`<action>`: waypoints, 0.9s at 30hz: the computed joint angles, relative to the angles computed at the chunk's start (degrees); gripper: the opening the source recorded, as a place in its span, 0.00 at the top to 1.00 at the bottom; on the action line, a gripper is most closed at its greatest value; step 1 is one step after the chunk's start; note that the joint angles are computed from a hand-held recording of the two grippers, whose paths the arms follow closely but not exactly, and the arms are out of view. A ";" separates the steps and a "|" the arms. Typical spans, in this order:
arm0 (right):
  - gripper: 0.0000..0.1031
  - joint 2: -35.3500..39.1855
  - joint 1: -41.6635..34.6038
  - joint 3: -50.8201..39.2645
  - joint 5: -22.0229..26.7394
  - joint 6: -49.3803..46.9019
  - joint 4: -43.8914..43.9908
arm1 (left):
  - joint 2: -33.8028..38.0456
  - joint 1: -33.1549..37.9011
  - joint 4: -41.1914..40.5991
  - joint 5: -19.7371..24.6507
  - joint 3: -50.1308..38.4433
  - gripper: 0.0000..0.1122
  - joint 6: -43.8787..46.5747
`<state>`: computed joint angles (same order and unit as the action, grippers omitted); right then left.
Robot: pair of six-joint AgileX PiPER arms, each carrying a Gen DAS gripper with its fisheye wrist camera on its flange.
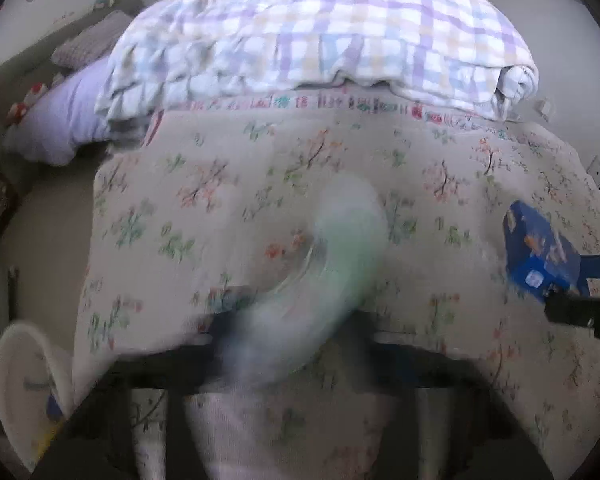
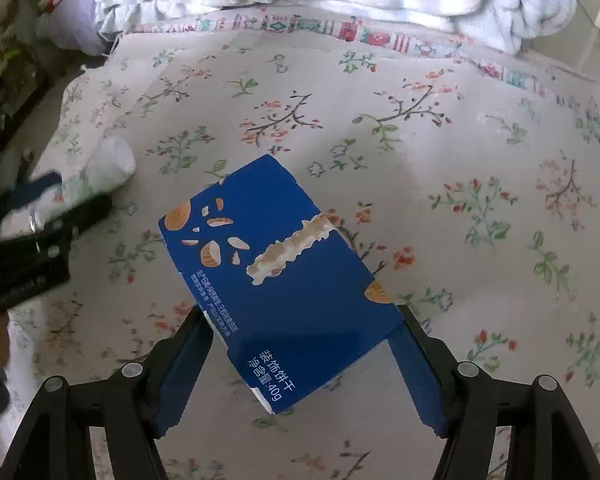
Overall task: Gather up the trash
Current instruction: 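Grasp the white bottle with the left tool while the right tool grasps the blue biscuit box, then carry the white bottle and blue biscuit box to the wastebasket and release both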
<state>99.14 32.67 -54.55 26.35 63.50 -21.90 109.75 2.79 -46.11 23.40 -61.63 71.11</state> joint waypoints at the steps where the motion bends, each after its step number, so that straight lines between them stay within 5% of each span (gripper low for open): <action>1: 0.26 -0.25 0.26 0.01 -0.13 0.39 0.40 | 0.00 0.66 2.15 0.48 -0.14 0.69 -3.44; 8: 0.26 -1.64 5.62 -1.48 2.34 6.93 -2.53 | -4.55 8.34 1.13 2.91 6.13 0.69 -0.69; 13: 0.26 -0.81 9.85 -4.47 4.88 11.10 -5.20 | -8.93 17.26 -2.13 9.38 8.69 0.69 6.21; 22: 0.26 6.07 14.35 -15.53 9.02 10.88 -4.58 | -8.36 32.94 -3.52 21.96 3.81 0.69 10.15; 27: 0.26 11.18 16.09 -23.56 11.60 8.59 -3.27 | -4.12 38.98 -3.73 24.64 -2.61 0.69 9.04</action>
<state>110.32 48.75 -78.10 37.95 72.09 -25.16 105.64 41.77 -49.85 48.03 -64.24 80.15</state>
